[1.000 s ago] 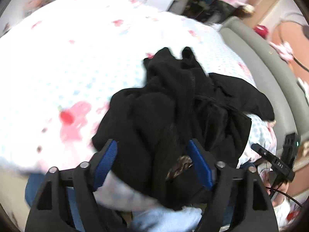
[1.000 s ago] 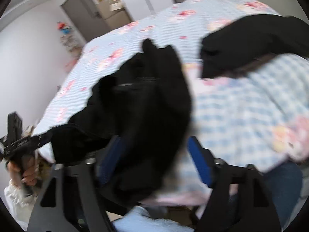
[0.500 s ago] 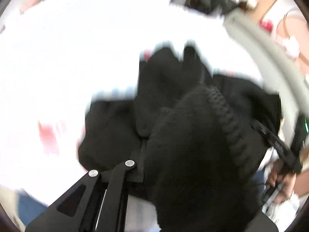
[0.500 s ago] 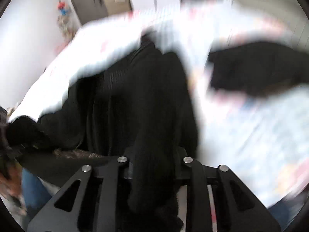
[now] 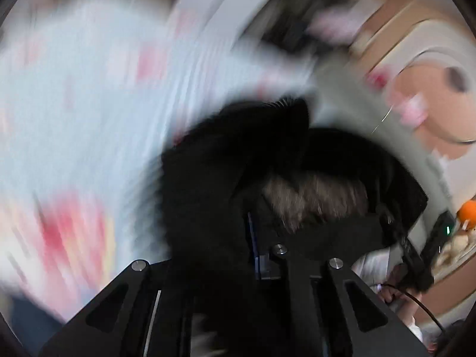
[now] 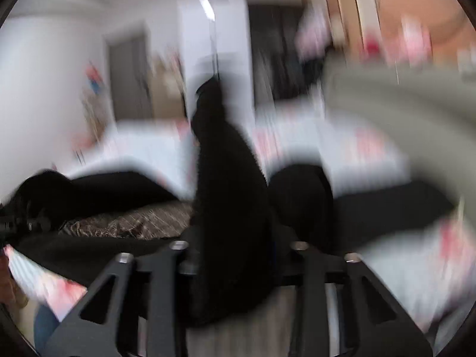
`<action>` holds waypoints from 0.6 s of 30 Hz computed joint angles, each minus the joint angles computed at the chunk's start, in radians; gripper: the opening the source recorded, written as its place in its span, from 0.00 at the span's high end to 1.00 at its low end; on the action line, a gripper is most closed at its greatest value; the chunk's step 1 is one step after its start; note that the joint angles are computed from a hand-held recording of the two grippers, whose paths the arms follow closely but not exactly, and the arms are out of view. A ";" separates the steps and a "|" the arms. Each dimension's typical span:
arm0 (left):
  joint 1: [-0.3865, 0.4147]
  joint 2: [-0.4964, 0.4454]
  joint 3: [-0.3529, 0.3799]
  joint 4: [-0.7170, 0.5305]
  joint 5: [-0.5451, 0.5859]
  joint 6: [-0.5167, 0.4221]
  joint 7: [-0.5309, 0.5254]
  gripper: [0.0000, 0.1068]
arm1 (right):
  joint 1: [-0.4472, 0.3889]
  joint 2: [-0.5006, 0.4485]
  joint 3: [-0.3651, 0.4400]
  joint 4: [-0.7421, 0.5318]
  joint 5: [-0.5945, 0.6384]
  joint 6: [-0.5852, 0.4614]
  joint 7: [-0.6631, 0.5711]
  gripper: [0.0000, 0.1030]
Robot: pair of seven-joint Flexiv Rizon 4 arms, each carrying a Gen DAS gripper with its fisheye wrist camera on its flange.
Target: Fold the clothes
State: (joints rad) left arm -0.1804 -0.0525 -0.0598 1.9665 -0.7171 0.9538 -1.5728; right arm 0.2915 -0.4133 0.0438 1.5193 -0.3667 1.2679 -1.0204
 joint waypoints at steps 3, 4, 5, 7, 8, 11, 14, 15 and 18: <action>-0.006 0.030 0.013 0.138 -0.053 -0.173 0.013 0.83 | -0.102 0.020 0.129 0.102 0.230 -0.121 -0.065 0.81; -0.008 0.055 0.021 0.172 -0.063 -0.174 0.018 0.75 | -0.127 0.032 0.155 0.132 0.293 -0.131 -0.094 0.81; -0.007 0.083 0.031 0.198 -0.074 -0.164 0.017 0.70 | -0.143 0.047 0.167 0.159 0.337 -0.131 -0.118 0.81; 0.004 0.131 0.050 0.213 -0.021 -0.124 -0.001 0.49 | -0.133 0.089 0.135 0.210 0.333 -0.077 -0.121 0.80; 0.012 0.149 0.056 0.207 0.021 -0.102 -0.012 0.47 | -0.123 0.105 0.120 0.222 0.324 -0.058 -0.109 0.76; 0.001 0.136 0.034 0.166 0.073 0.039 0.000 0.42 | -0.120 0.112 0.111 0.207 0.322 -0.040 -0.118 0.53; -0.010 0.025 -0.002 0.072 0.143 0.045 0.025 0.34 | -0.099 0.065 0.114 0.140 0.316 -0.091 -0.129 0.32; -0.013 -0.018 -0.014 0.034 0.174 0.036 0.030 0.32 | -0.088 0.044 0.112 0.120 0.308 -0.129 -0.124 0.32; -0.033 -0.119 -0.018 -0.088 0.379 -0.061 -0.116 0.29 | -0.064 -0.024 0.107 0.078 0.285 -0.195 -0.141 0.32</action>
